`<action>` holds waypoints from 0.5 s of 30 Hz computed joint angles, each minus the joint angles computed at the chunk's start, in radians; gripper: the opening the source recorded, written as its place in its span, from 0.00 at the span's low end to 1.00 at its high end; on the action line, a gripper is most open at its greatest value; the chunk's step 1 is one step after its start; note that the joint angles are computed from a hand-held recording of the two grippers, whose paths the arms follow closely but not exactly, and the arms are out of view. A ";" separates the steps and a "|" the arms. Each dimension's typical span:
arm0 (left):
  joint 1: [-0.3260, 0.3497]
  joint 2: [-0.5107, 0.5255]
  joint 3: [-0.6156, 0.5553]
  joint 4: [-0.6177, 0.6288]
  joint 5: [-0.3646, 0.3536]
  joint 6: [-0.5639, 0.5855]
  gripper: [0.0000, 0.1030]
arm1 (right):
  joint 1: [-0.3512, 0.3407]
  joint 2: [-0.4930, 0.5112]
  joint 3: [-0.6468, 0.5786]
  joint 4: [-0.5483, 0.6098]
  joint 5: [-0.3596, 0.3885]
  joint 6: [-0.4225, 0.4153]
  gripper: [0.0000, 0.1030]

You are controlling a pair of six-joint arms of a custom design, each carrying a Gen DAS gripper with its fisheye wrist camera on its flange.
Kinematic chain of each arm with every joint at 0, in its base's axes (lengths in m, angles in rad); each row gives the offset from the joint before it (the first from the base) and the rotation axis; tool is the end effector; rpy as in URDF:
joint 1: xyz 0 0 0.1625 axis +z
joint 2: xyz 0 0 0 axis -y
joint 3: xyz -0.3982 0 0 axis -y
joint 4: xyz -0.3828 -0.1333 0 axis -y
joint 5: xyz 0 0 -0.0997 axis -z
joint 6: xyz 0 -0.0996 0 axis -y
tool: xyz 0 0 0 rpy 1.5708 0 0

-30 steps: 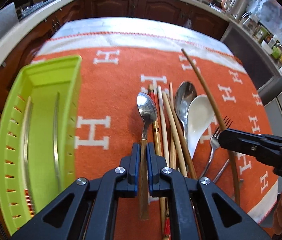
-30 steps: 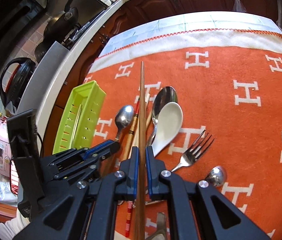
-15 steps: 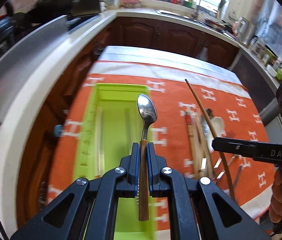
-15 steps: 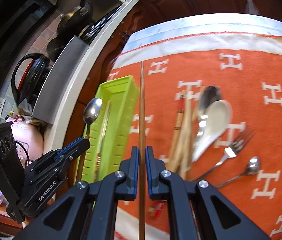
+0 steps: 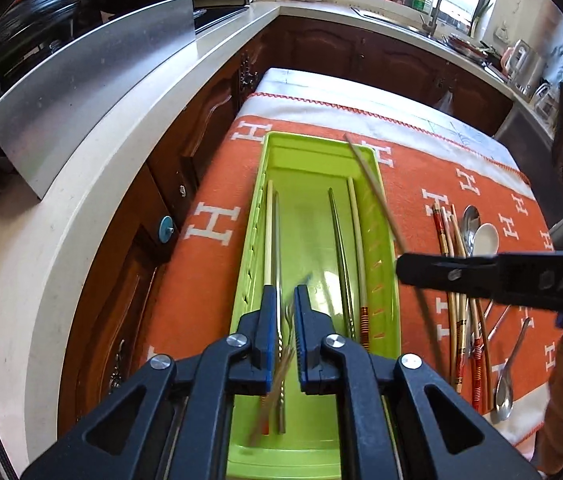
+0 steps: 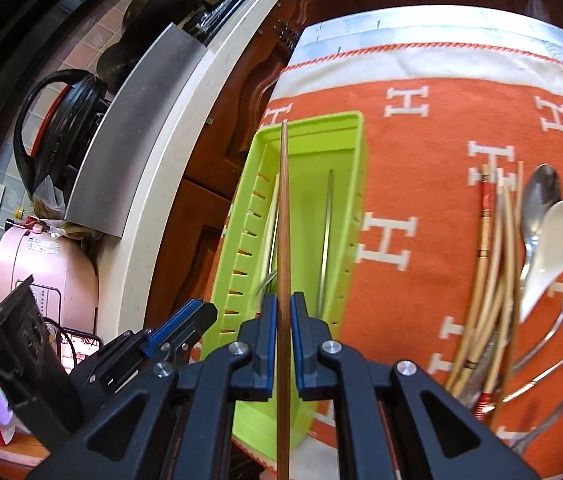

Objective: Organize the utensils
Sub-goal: 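Lower the spoon and chopstick into the green tray and open both tools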

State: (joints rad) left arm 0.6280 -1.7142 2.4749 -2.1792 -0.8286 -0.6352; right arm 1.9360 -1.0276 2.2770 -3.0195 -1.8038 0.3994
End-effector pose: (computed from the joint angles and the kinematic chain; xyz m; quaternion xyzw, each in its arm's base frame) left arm -0.1312 -0.3432 0.2050 0.1696 0.9140 -0.2067 0.3051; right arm 0.2615 -0.3750 0.0649 -0.0285 -0.9880 0.1348 0.0704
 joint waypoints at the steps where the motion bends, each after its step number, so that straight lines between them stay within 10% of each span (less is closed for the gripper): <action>1: -0.003 -0.008 0.001 0.003 0.002 -0.002 0.11 | 0.002 0.009 -0.006 0.006 -0.001 0.006 0.07; 15: -0.022 -0.041 -0.002 0.066 0.030 -0.035 0.31 | 0.004 0.006 -0.005 0.054 -0.041 0.027 0.08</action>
